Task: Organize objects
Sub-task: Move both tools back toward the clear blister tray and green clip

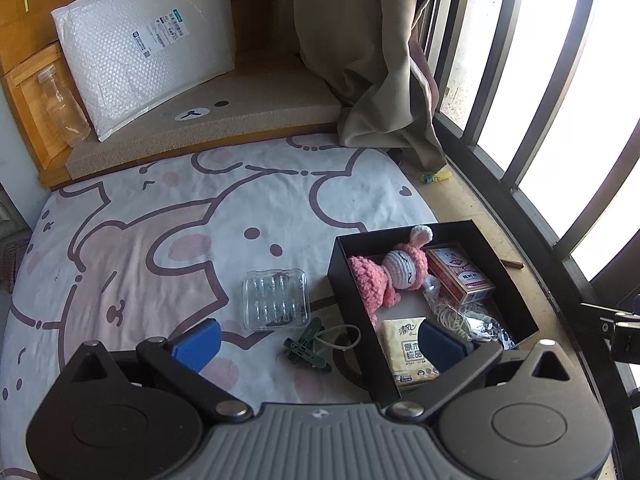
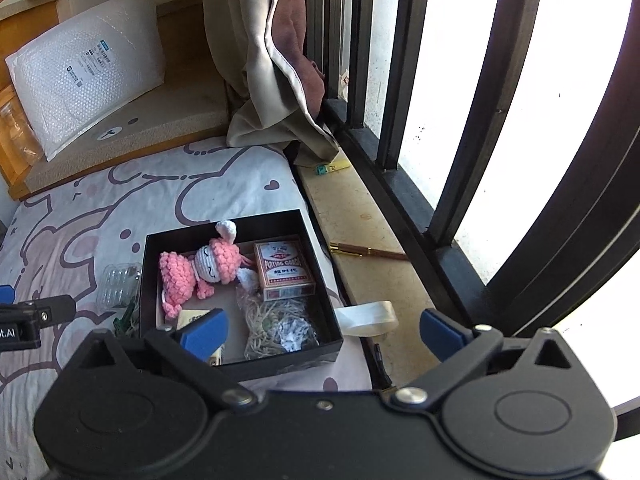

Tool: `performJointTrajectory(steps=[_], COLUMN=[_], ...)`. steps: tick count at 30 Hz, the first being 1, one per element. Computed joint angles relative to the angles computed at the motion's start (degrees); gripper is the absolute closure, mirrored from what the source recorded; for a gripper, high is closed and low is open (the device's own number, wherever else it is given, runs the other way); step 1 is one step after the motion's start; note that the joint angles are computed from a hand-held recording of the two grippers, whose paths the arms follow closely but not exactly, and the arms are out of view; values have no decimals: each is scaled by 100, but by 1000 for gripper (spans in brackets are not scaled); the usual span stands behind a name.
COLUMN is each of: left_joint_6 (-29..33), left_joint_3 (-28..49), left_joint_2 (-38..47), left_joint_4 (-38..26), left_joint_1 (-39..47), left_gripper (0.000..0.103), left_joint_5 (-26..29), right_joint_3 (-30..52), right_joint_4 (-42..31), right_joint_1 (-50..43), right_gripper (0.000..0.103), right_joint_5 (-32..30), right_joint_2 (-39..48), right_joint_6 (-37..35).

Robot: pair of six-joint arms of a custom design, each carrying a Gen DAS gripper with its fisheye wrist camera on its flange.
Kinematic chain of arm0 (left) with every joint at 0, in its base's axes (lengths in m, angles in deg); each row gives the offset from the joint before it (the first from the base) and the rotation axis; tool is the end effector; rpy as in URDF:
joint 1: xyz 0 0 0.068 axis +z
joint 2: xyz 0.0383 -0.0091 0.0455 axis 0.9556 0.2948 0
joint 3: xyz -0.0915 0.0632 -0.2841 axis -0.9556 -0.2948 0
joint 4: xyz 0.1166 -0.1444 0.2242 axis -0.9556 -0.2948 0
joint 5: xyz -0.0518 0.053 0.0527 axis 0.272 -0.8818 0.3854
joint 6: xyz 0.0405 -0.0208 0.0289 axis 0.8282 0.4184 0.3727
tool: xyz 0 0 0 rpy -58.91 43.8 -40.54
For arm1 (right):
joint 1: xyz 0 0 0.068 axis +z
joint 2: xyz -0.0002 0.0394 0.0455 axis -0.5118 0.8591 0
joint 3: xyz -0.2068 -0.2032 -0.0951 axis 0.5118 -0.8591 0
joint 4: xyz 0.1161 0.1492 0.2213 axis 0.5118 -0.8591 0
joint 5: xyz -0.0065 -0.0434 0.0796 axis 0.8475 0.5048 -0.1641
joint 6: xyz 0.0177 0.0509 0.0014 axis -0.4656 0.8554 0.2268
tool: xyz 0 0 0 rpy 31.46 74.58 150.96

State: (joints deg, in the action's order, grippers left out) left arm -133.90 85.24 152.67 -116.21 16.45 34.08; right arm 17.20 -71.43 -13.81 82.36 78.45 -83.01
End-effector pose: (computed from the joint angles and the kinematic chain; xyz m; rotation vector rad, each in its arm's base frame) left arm 0.1676 -0.2180 0.2344 -0.2231 2.4896 0.0147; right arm 0.2079 0.0599 0.2361 -0.2061 2.4663 0.0454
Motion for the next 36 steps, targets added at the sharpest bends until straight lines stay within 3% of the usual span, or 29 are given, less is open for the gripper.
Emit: performJointTrajectory(steps=[19, 36], left_joint_6=[102, -135], left_joint_3=[80, -334], left_joint_2=[94, -575], left_joint_4=[-62, -482], left_joint_1=[-5, 210], left_gripper=[0, 0], left_joint_5=[-134, -216], right_joint_3=[-6, 204], right_joint_4=[82, 192], right_joint_1=[49, 977], right_gripper=[0, 0], right_joint_5=[143, 433], right_joint_2=[71, 444], right_joint_6=[-29, 386])
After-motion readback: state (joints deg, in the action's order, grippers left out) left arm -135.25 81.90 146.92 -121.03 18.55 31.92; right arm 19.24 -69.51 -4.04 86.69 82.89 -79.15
